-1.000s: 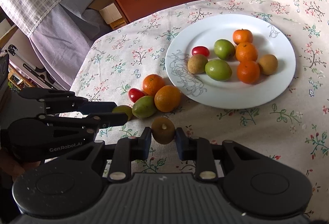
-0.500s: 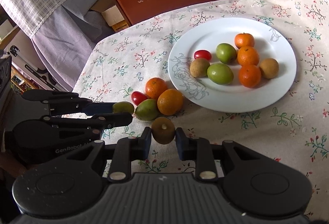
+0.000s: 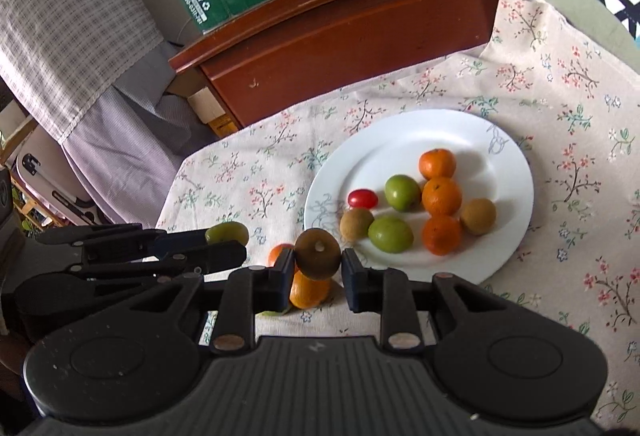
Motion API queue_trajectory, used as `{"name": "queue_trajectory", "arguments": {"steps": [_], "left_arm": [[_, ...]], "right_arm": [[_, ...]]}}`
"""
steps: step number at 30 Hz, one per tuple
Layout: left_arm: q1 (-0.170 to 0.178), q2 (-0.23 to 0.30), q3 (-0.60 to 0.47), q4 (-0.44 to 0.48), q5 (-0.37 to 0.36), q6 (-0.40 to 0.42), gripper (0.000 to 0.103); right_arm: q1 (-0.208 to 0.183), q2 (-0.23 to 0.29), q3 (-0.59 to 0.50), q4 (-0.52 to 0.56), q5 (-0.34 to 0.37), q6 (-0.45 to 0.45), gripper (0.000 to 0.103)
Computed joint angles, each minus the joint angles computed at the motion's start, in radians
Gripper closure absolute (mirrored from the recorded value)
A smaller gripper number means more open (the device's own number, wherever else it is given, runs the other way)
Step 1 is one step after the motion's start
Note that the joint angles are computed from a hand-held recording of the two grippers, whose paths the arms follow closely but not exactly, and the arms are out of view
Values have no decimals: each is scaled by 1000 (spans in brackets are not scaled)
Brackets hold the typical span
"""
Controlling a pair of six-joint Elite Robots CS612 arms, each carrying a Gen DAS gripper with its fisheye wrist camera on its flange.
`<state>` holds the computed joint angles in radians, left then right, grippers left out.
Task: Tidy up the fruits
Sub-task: 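Carry the green fruit and kiwi to the plate and release both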
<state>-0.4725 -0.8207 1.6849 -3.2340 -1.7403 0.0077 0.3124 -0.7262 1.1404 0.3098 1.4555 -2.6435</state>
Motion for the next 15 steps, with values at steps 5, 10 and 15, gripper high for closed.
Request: {"name": "queue_trajectory", "arguments": {"steps": [5, 10, 15], "left_arm": [[-5, 20, -38, -3, -9, -27, 82], [-9, 47, -84, 14, 13, -53, 82], [-11, 66, -111, 48, 31, -69, 82]], "right_arm": [[-8, -4, -4, -23, 44, -10, 77], [-15, 4, -15, -33, 57, -9, 77], [-22, 27, -47, -23, 47, -3, 77]]}}
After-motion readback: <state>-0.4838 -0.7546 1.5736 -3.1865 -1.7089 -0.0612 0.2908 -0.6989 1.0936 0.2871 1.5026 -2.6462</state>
